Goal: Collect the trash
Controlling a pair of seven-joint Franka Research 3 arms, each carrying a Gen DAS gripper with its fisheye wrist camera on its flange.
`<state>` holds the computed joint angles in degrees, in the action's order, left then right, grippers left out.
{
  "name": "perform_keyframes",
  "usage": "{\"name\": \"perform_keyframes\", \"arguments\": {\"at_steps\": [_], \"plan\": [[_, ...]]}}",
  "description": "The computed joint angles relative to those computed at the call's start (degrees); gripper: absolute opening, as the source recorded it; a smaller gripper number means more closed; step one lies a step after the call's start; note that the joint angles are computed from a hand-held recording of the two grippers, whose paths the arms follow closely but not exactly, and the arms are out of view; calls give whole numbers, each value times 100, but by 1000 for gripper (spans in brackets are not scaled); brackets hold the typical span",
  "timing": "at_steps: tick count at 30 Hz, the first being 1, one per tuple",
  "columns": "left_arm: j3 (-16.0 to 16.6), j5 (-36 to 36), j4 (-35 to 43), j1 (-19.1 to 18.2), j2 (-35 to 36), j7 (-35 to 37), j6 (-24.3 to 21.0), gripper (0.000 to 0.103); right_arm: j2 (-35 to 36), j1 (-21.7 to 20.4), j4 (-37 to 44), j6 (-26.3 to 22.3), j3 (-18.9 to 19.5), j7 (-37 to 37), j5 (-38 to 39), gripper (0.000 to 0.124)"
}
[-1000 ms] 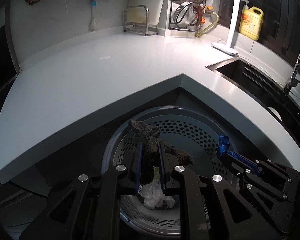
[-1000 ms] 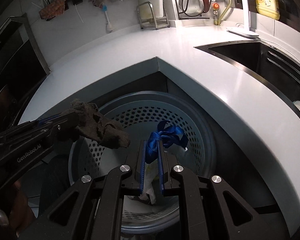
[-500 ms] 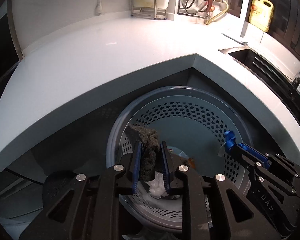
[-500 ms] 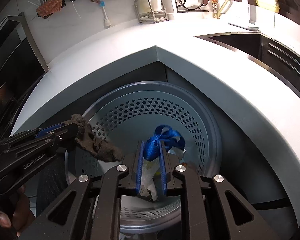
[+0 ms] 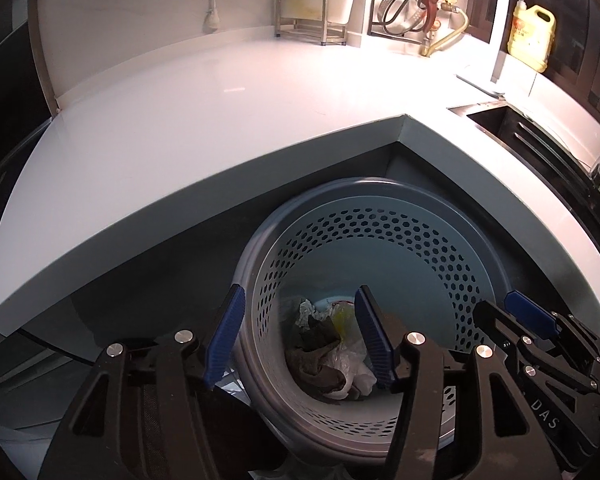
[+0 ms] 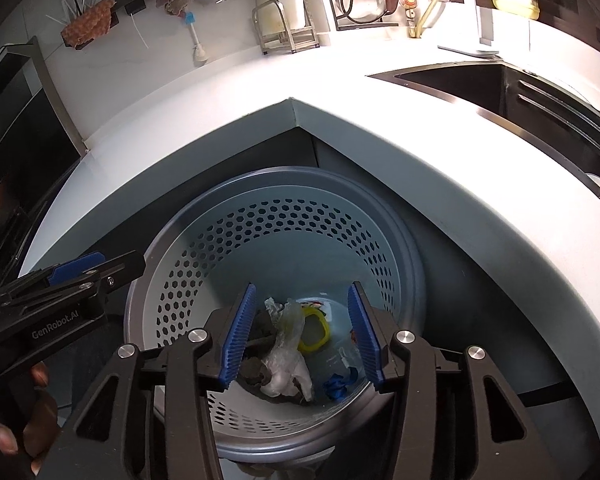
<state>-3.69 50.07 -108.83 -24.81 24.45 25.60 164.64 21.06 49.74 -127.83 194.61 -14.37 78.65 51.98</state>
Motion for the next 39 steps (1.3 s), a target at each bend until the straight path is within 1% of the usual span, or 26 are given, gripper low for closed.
{"name": "perform_keyframes", "arguments": {"at_steps": [2, 5, 6, 8, 9, 11, 12, 14, 15, 18, 21, 22, 23, 25, 28, 30, 34, 39], "plan": [[57, 80, -29, -42, -37, -109, 7, 60, -17, -7, -20, 31, 26, -2, -9, 49], [130, 274, -76, -91, -108, -313, 11, 61, -28, 109, -25, 81, -38, -94, 131, 51], [146, 349, -95, -99, -136, -390, 11, 63, -38, 105, -23, 94, -21, -125, 171, 51], [178, 527, -142, -112, -201, -581, 23, 67, -55, 202, -12, 111, -78, -235, 341, 54], [184, 614, -164, -108, -232, -671, 31, 69, -67, 250, -9, 136, -99, -297, 433, 58], [161, 740, -211, -65, -289, -794, 61, 71, -89, 245, -1, 244, -36, -434, 585, 62], [136, 771, -230, -36, -311, -821, 65, 73, -74, 375, 39, 256, -131, -603, 787, 63], [82, 803, -250, 9, -344, -847, 12, 73, -17, 758, 155, 218, -451, -1041, 1330, 63], [58, 820, -258, 25, -355, -863, -11, 73, -19, 785, 182, 217, -461, -1157, 1458, 65], [28, 929, -299, 50, -410, -973, -57, 74, -44, 730, 231, 297, -345, -1406, 1734, 69], [56, 1185, -354, 37, -493, -1268, -74, 80, -68, 652, 290, 332, -221, -1707, 2001, 72], [68, 1310, -372, 29, -527, -1403, -95, 80, -64, 658, 322, 357, -207, -1843, 2130, 74], [55, 1400, -396, 40, -564, -1491, -124, 80, -51, 689, 366, 391, -207, -2010, 2300, 75], [9, 1534, -426, 89, -613, -1628, -152, 84, -43, 667, 427, 446, -146, -2258, 2527, 75], [-39, 1795, -463, 110, -691, -1899, -282, 89, -87, 468, 414, 522, 90, -2305, 2535, 75], [-88, 1969, -466, 130, -730, -2049, -406, 90, -104, 348, 420, 576, 234, -2362, 2564, 75], [-208, 2084, -497, 240, -786, -2158, -462, 92, -146, 76, 396, 705, 546, -2355, 2506, 76], [-290, 2295, -537, 285, -857, -2341, -580, 95, -202, -252, 350, 876, 930, -2340, 2437, 76]]}}
